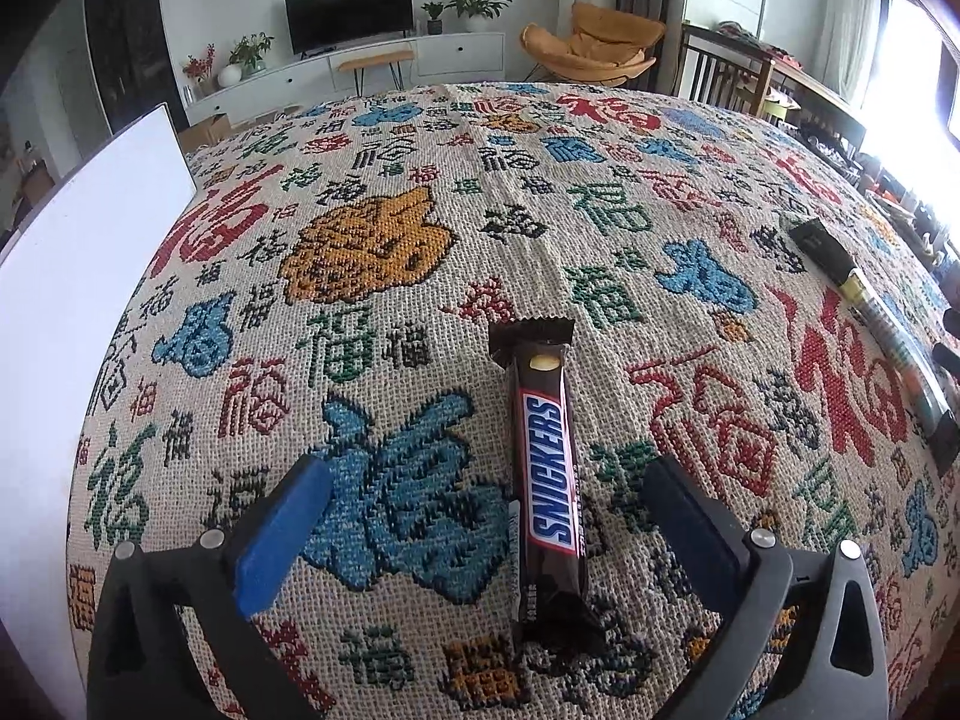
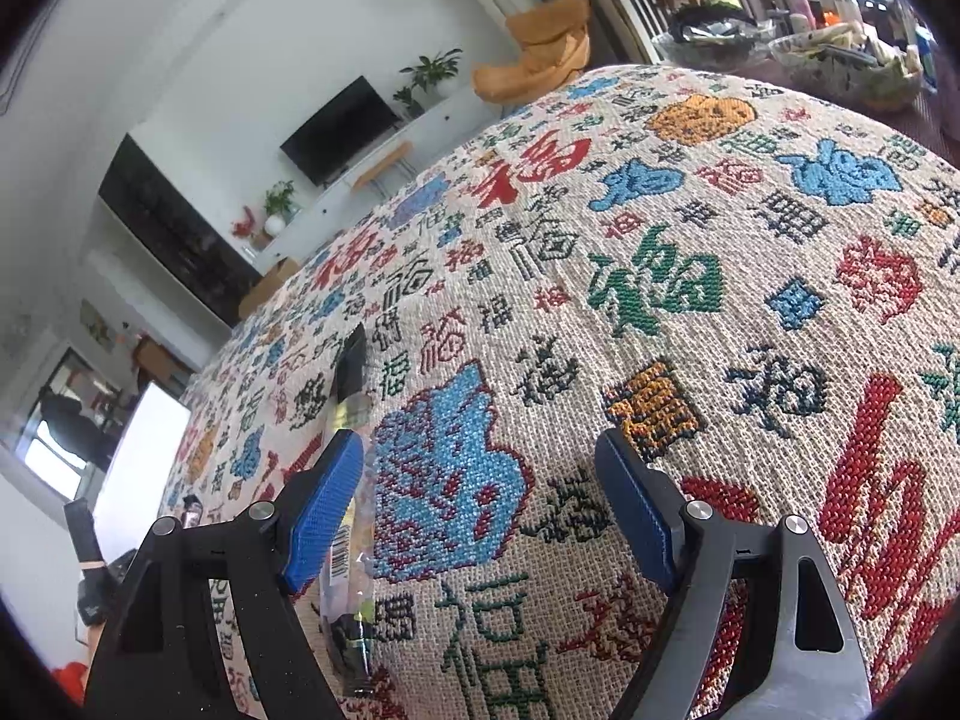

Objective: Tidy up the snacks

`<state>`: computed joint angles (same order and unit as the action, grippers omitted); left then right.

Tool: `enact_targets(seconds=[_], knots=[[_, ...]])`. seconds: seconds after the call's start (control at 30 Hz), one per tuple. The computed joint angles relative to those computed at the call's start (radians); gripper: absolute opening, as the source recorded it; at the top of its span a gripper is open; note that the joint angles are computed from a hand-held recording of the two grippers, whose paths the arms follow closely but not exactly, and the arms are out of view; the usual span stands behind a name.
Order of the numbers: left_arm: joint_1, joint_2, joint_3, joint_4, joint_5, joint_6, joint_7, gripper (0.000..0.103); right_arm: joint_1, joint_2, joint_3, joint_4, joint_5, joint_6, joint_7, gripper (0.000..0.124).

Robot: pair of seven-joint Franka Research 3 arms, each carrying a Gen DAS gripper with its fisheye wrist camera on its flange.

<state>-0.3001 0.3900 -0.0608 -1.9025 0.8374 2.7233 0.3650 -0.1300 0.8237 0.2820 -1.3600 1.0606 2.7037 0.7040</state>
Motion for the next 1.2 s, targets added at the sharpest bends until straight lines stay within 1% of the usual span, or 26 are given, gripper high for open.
enact_targets(seconds=[0.03, 0.07, 0.1, 0.17, 0.23, 0.27, 0.33, 0.37, 0.4, 0.47, 0.5, 0.6, 0.8, 1.2], knots=[[-0.001, -0.001, 0.0, 0.0, 0.0, -0.002, 0.0, 0.103, 0.012, -0.008, -0.01, -0.009, -0.01, 0.017, 0.009, 0.082], [-0.001, 0.001, 0.001, 0.001, 0.001, -0.002, 0.0, 0.103, 0.038, -0.022, -0.032, -0.025, -0.041, 0.042, 0.028, 0.083], [-0.001, 0.001, 0.001, 0.001, 0.001, -0.001, -0.001, 0.103, 0.063, -0.038, -0.05, -0.041, -0.085, 0.049, 0.034, 0.083], [-0.001, 0.003, 0.001, 0.004, 0.0, -0.003, 0.001, 0.103, 0.081, -0.064, -0.048, -0.059, -0.162, -0.002, -0.008, 0.083], [-0.001, 0.004, 0.001, 0.005, -0.001, -0.004, 0.002, 0.103, 0.132, -0.084, -0.069, -0.068, -0.246, -0.019, -0.013, 0.083], [-0.001, 0.003, 0.001, 0.005, -0.002, -0.004, 0.002, 0.103, 0.174, -0.079, -0.1, -0.054, -0.307, -0.028, 0.019, 0.082], [-0.002, 0.003, 0.001, 0.005, -0.002, -0.005, 0.002, 0.103, 0.261, -0.041, -0.185, 0.009, -0.452, -0.071, 0.149, 0.082], [-0.002, 0.003, 0.001, 0.005, -0.002, -0.005, 0.002, 0.103, 0.292, -0.015, -0.216, 0.042, -0.527, -0.088, 0.217, 0.084], [-0.002, 0.005, 0.001, 0.006, -0.002, -0.006, 0.003, 0.103, 0.322, -0.006, -0.242, 0.04, -0.565, -0.06, 0.238, 0.085], [-0.002, 0.005, 0.001, 0.007, -0.002, -0.007, 0.003, 0.103, 0.357, -0.018, -0.256, -0.022, -0.63, 0.065, 0.235, 0.089], [-0.002, 0.005, 0.001, 0.007, -0.003, -0.007, 0.004, 0.103, 0.349, -0.024, -0.241, -0.045, -0.634, 0.103, 0.235, 0.09], [-0.002, 0.005, 0.001, 0.007, -0.003, -0.007, 0.005, 0.103, 0.31, -0.019, -0.204, -0.032, -0.652, 0.083, 0.255, 0.091], [-0.003, 0.005, 0.001, 0.007, -0.003, -0.008, 0.005, 0.103, 0.298, -0.019, -0.189, -0.034, -0.695, 0.093, 0.282, 0.092], [-0.003, 0.005, 0.001, 0.007, -0.003, -0.009, 0.004, 0.103, 0.288, -0.018, -0.175, -0.037, -0.712, 0.098, 0.29, 0.092]])
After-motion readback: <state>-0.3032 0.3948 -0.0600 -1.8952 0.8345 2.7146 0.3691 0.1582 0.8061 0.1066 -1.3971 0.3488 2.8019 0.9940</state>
